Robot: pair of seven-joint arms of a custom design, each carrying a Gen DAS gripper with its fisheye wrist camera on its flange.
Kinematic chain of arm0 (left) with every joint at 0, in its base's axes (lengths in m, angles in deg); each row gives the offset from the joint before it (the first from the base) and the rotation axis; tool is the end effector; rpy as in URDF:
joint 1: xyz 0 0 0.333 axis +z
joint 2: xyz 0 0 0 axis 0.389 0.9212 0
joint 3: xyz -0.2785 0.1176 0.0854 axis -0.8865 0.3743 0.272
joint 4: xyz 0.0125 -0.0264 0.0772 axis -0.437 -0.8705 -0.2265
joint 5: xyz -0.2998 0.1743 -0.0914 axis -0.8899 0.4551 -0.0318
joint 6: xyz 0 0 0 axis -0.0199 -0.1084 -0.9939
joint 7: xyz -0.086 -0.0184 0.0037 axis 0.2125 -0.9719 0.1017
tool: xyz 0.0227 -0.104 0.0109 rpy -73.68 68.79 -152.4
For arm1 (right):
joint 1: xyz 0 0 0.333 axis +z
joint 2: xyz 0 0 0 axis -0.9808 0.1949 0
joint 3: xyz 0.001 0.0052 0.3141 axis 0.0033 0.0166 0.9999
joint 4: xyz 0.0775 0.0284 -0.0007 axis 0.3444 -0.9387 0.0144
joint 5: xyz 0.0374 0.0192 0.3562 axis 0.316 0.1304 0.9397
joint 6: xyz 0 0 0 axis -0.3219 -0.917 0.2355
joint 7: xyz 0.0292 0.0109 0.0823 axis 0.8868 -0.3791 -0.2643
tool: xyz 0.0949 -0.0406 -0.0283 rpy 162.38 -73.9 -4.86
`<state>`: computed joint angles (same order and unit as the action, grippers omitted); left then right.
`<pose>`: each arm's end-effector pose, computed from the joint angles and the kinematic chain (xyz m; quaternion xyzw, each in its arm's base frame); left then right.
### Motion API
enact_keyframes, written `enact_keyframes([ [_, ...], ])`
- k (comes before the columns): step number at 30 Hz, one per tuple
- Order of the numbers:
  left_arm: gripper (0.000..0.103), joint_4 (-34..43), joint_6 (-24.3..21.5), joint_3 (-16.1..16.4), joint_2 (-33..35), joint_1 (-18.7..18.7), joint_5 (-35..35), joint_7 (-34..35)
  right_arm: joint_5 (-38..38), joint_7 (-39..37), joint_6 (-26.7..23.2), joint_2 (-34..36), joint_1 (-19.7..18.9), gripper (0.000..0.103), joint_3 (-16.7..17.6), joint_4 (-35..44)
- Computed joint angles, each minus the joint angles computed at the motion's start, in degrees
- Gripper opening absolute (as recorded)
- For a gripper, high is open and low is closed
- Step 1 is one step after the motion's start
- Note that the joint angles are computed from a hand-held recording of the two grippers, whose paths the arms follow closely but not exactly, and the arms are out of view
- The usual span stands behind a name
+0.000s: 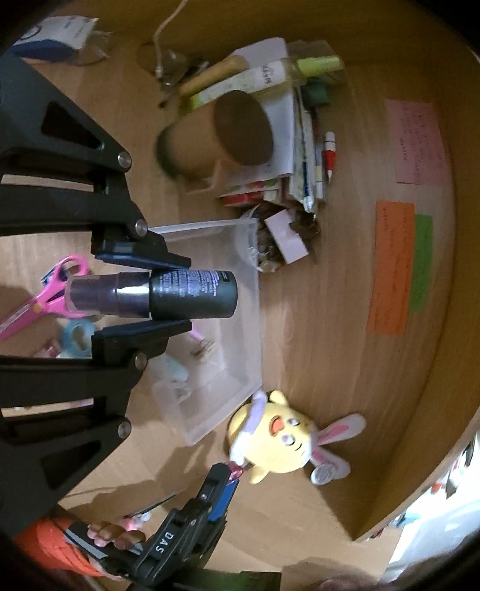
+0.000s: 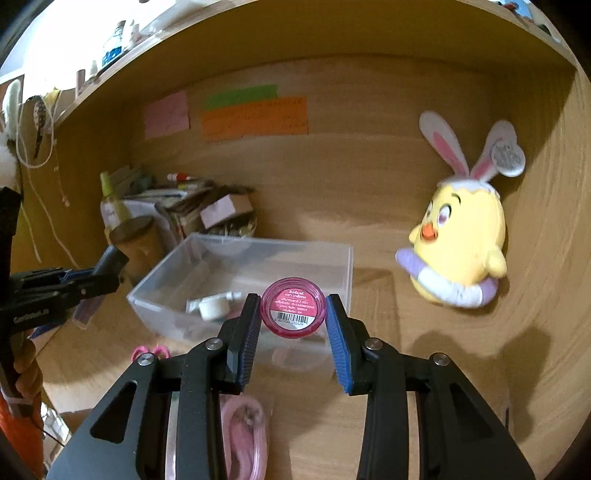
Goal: Organize objects
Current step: 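Lower the bottle and lip balm tin into the clear box and open both tools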
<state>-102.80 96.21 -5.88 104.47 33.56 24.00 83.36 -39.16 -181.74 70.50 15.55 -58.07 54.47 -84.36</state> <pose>0.7063 -0.0461 0.4559 -0.4093 0.7954 -0.4273 0.1311 0.5882 0.2254 0.4453 -0.5522 0.6733 -0.3607 0.3340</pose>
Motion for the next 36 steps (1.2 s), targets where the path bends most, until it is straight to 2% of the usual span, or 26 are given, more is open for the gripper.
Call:
enact_keyframes([
  [4, 0.025, 7.1, -2.5, 1.5, 4.2, -2.2, 5.0, -5.6, 4.7, -5.0, 1.2, 2.4, -1.0, 0.032, -0.1, 3.2],
  [10, 0.025, 17.9, -6.4, 3.0, 11.7, -5.8, 15.5, -14.5, 19.8, -20.5, 2.1, 8.6, -2.4, 0.032, 0.5, 8.5],
  [15, 0.025, 25.4, -10.5, 3.8, 17.0, -8.1, 23.0, -20.1, 32.4, -32.5, 1.6, 13.2, -4.7, 0.032, 3.0, 12.2],
  [21, 0.025, 32.6, -15.6, 4.0, 21.5, -9.4, 27.9, -24.3, 41.4, -42.1, -0.8, 16.8, -4.3, 0.032, 3.3, 15.9],
  [25, 0.029, 29.5, -14.3, 2.4, 19.6, -7.8, 26.9, -23.1, 44.3, -44.5, -2.2, 17.6, -1.8, 0.033, 0.8, 17.2],
  [27, 0.038, 25.1, -11.5, 1.5, 16.9, -6.6, 25.4, -21.3, 45.2, -45.3, -2.1, 17.1, -0.4, 0.036, -0.7, 16.7],
  [30, 0.051, 17.3, -6.2, -0.1, 12.3, -4.4, 22.2, -17.7, 44.3, -44.1, -0.7, 15.3, 3.2, 0.044, -4.6, 14.5],
  [32, 0.059, 12.3, -2.8, -1.3, 9.2, -2.8, 19.5, -14.5, 42.3, -42.1, 0.3, 13.7, 5.7, 0.05, -7.1, 12.5],
  [36, 0.078, 1.2, 4.6, -3.7, 2.8, 0.6, 12.6, -6.7, 37.1, -37.0, 3.1, 9.9, 8.9, 0.061, -9.6, 7.5],
])
